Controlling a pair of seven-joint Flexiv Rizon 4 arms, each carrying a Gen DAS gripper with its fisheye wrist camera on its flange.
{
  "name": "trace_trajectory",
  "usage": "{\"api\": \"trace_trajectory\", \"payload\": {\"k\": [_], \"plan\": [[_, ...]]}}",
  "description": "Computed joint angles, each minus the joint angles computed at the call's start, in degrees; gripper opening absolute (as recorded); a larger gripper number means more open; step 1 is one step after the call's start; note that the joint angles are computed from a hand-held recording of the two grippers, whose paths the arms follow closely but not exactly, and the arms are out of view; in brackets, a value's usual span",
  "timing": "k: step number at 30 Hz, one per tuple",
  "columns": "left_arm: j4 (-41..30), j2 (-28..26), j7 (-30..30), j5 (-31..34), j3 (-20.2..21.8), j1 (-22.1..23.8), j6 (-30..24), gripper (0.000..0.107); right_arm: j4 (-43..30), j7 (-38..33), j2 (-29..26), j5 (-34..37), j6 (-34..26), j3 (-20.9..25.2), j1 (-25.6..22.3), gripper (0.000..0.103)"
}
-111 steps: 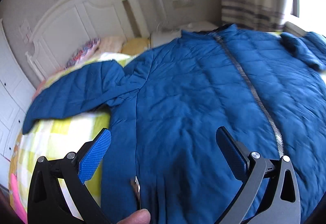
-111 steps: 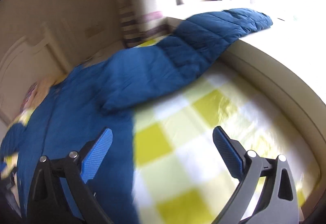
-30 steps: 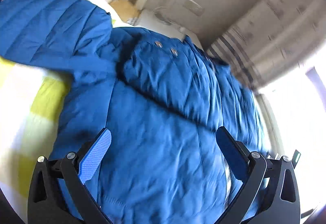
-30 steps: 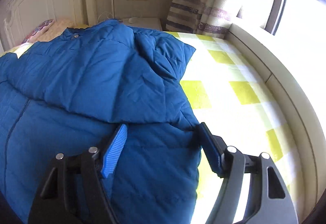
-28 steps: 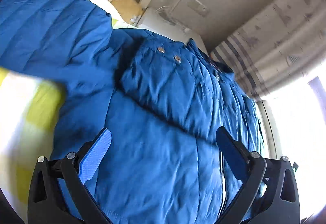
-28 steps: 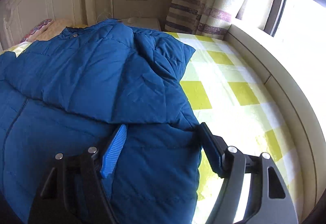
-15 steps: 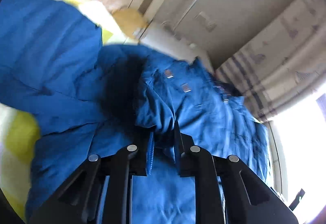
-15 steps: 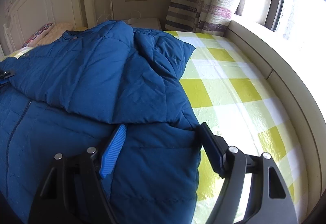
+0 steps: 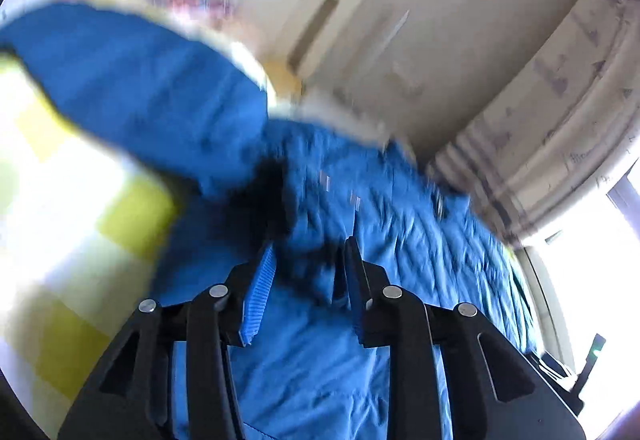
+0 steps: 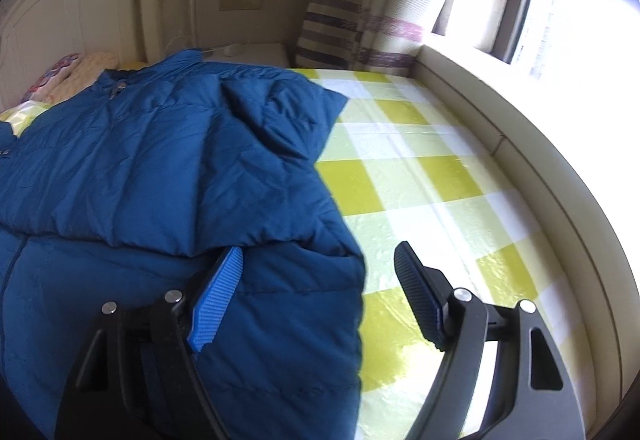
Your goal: Fold large clothes
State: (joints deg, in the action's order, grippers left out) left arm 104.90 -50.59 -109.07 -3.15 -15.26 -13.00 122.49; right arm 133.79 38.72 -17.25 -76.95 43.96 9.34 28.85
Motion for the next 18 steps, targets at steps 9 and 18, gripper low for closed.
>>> {"api": "trace_trajectory", "payload": {"k": [9,18], "plan": [[-0.45,-0.18,3.43,-0.9,2.5,-2.54,2.42,0.091,1.53,8.84,3.63,-6.46,-11.73,1.61,4.03,0.053],[-1.93,0.41,10.66,-2.09,2.66,-3.86,-8.1,0.093,-10.22,-11.22,-7.82,-4.04,12.23,-2.95,-4.82,0.051]]}}
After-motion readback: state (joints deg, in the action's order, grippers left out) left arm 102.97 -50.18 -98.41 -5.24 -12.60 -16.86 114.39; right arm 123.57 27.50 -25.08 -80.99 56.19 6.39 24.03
